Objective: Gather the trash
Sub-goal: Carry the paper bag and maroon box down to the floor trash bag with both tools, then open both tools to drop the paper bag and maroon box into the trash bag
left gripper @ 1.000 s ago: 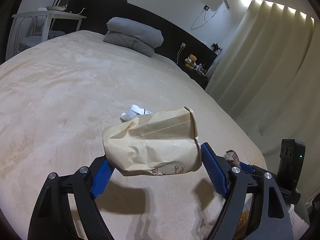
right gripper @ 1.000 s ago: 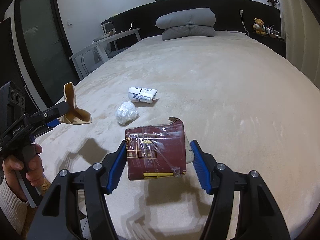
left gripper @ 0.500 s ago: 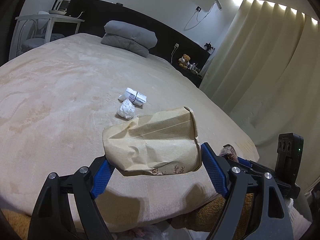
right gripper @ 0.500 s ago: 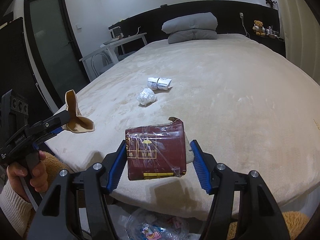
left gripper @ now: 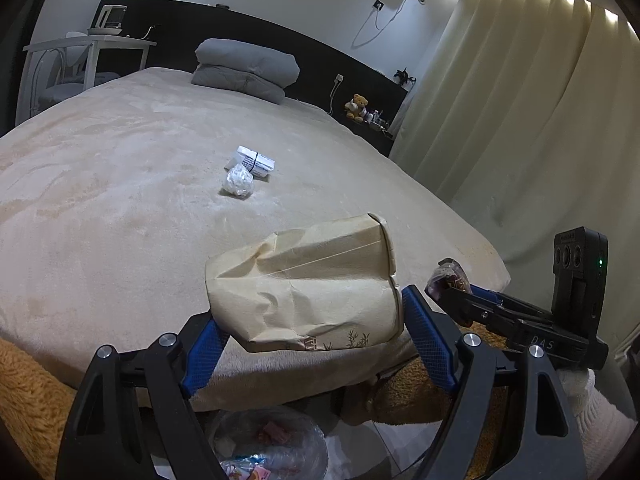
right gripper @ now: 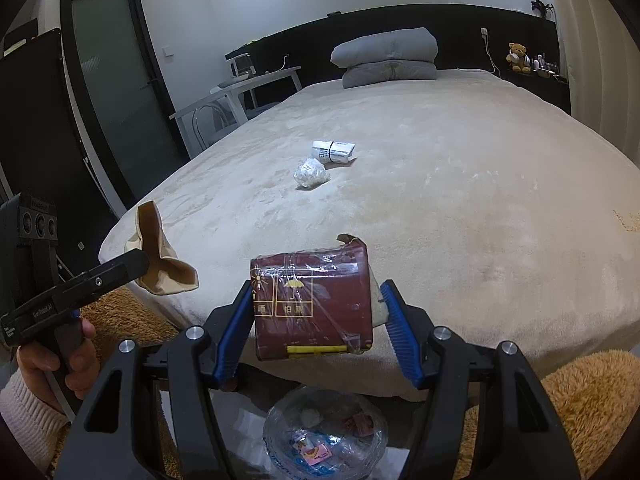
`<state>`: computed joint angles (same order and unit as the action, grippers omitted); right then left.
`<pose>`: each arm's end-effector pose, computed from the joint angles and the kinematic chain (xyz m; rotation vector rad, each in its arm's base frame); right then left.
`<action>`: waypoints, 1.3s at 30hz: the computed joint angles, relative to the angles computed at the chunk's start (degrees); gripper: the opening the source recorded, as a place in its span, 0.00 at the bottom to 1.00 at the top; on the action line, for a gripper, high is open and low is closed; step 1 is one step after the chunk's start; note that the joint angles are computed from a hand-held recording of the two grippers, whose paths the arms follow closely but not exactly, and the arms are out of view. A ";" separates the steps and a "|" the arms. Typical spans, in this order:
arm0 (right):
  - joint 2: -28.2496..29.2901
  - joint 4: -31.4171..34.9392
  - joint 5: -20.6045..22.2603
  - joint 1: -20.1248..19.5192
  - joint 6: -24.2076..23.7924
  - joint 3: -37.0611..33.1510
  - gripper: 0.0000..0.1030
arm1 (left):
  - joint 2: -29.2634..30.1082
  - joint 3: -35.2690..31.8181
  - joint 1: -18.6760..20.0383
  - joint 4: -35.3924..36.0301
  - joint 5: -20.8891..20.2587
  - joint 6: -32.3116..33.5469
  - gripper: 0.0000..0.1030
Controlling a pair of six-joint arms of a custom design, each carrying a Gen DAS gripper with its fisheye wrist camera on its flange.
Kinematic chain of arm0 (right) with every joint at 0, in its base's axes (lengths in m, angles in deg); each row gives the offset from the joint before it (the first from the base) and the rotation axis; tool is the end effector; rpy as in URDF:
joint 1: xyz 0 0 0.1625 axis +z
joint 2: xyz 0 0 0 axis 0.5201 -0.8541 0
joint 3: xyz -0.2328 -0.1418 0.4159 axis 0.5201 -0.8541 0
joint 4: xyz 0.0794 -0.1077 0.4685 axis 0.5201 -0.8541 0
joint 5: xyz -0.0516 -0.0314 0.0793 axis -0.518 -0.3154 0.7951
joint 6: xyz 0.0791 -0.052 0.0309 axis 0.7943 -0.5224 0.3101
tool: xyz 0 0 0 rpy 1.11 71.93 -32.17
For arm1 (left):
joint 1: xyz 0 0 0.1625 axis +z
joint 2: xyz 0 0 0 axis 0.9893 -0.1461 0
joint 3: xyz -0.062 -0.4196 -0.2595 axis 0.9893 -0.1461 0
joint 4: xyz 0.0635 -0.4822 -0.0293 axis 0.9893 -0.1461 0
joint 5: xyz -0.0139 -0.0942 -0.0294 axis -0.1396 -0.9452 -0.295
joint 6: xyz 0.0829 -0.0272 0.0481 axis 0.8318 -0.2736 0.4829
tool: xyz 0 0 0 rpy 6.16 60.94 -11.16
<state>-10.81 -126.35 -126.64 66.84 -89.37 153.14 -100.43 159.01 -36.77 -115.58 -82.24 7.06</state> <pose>0.2107 -0.6006 0.2387 0.9165 -2.6261 0.8719 -0.2343 -0.5075 0.2158 0.4906 2.5616 -1.2427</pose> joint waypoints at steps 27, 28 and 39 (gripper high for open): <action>0.41 13.67 -1.97 -2.00 11.59 1.36 0.61 | 1.67 -0.04 2.60 22.48 -5.69 -16.42 0.78; 0.69 14.61 -2.23 -2.18 12.45 1.00 0.61 | 1.74 -0.25 2.85 23.60 -5.87 -16.99 0.78; 4.28 24.43 -7.58 -3.43 20.18 -3.37 0.61 | 3.61 -3.51 5.88 34.98 -8.66 -22.38 0.78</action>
<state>-6.53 -101.93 -134.23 63.42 -69.19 149.78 -96.82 155.50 -30.89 -80.60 -90.90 -15.32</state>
